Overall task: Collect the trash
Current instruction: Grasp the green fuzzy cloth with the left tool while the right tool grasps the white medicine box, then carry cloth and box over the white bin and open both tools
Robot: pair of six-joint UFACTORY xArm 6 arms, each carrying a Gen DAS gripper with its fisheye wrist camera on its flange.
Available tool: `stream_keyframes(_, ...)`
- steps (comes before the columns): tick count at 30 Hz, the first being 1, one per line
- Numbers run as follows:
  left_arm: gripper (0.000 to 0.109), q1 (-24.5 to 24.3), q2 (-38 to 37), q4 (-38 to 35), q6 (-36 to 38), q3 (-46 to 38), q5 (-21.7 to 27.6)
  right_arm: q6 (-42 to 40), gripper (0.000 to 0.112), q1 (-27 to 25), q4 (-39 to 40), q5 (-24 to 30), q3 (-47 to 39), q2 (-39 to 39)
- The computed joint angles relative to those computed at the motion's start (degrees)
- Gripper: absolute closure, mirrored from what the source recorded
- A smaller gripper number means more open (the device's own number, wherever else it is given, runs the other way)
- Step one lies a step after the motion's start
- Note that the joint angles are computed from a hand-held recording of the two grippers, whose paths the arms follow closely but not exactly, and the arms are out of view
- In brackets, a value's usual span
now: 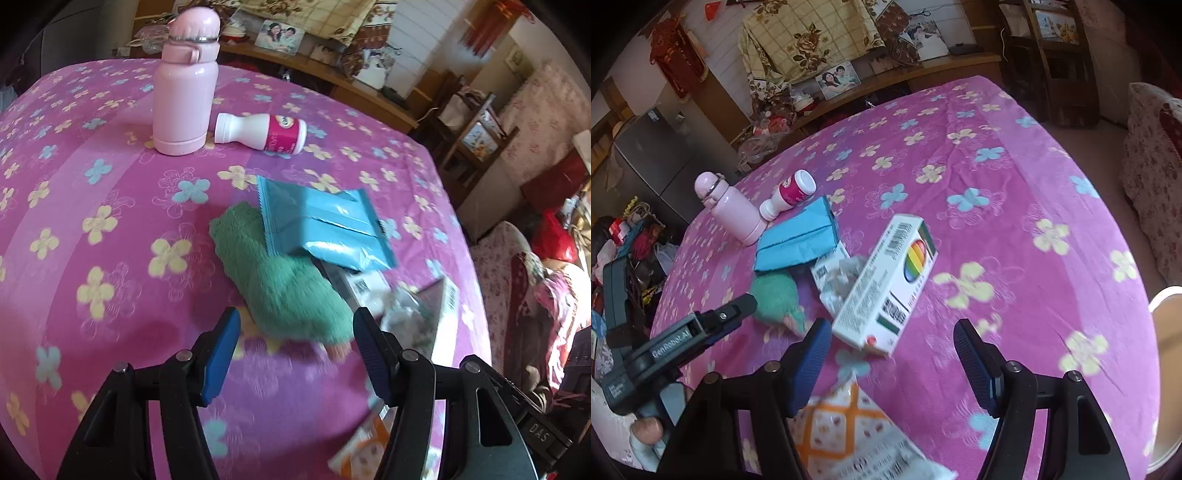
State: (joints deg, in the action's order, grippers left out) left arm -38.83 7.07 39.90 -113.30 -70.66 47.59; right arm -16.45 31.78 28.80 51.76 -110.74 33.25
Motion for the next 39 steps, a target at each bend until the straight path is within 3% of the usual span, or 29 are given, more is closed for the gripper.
stream_keyframes(7, 0.038, 2.55, 2.90, 0.44, -2.17, -0.81, -2.25, 7.08, 0.040, 0.89, -3.23, 7.28, -20.54, 14.31)
stream_keyframes(11, 0.037, 3.54, 4.15, 0.34, -1.52, -1.18, -4.52, 8.22, 0.040, 1.03, -3.15, 10.10, -26.84, 18.66)
stream_keyframes(14, 0.040, 3.69, 4.25, 1.18, -1.01, -0.44, -6.29, 6.39, 0.042, 1.12, -2.49, 6.63, -21.54, 15.92)
stream_keyframes(15, 0.051, 3.80, 3.78, 2.24, -1.57, 0.51, -8.01, 4.62, 0.055, 1.09, -1.61, 5.00, -18.85, 14.36)
stream_keyframes(17, 0.057, 3.76, 2.60, 2.57, -1.62, 2.05, -10.06, 0.42, 0.066, 0.76, 1.65, 3.42, -14.77, 11.72)
stream_keyframes(30, 0.061, -6.36, -5.34, 3.90, -0.51, 5.39, -0.80, -11.15, 0.074, -2.18, 6.78, -3.32, 7.36, -5.01)
stream_keyframes(39, 0.061, -11.38, -5.17, 5.83, -1.00, 1.07, 4.45, -10.65, 0.074, -4.28, 1.29, -3.59, 16.02, -10.95)
